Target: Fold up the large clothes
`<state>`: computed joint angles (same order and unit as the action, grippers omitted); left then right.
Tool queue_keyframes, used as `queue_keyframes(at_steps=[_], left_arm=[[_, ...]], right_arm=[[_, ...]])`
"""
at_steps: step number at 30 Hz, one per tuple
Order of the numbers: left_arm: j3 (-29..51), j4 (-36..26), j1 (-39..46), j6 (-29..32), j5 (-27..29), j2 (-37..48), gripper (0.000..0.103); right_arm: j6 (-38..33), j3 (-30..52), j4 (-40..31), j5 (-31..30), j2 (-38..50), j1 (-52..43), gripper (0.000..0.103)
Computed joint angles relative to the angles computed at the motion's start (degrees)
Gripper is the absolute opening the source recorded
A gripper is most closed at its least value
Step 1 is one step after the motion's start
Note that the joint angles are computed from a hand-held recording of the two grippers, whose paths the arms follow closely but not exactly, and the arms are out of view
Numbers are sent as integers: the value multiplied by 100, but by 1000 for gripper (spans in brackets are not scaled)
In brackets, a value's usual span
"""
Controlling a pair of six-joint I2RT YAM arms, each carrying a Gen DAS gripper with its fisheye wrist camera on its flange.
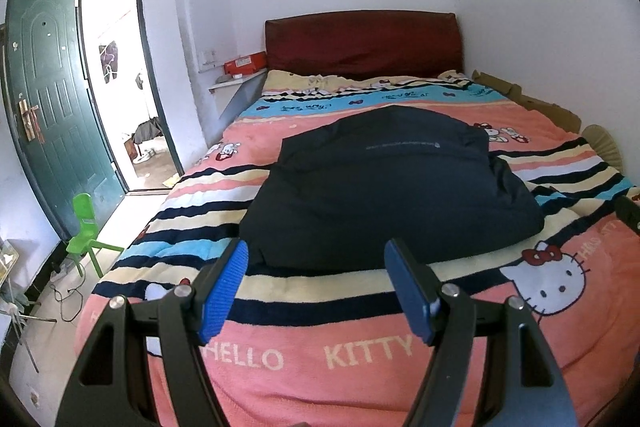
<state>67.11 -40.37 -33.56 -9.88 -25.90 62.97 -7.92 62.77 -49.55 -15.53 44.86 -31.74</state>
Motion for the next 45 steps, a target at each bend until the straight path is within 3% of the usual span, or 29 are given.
queue_keyframes(at_steps=[15,45], left_arm=[[-292,133,340,41,380,-151,70],[-446,242,517,161,567,-85,70]], right_arm=[[260,-89,39,664,9,783,102],[184,-338,112,756,51,830,102]])
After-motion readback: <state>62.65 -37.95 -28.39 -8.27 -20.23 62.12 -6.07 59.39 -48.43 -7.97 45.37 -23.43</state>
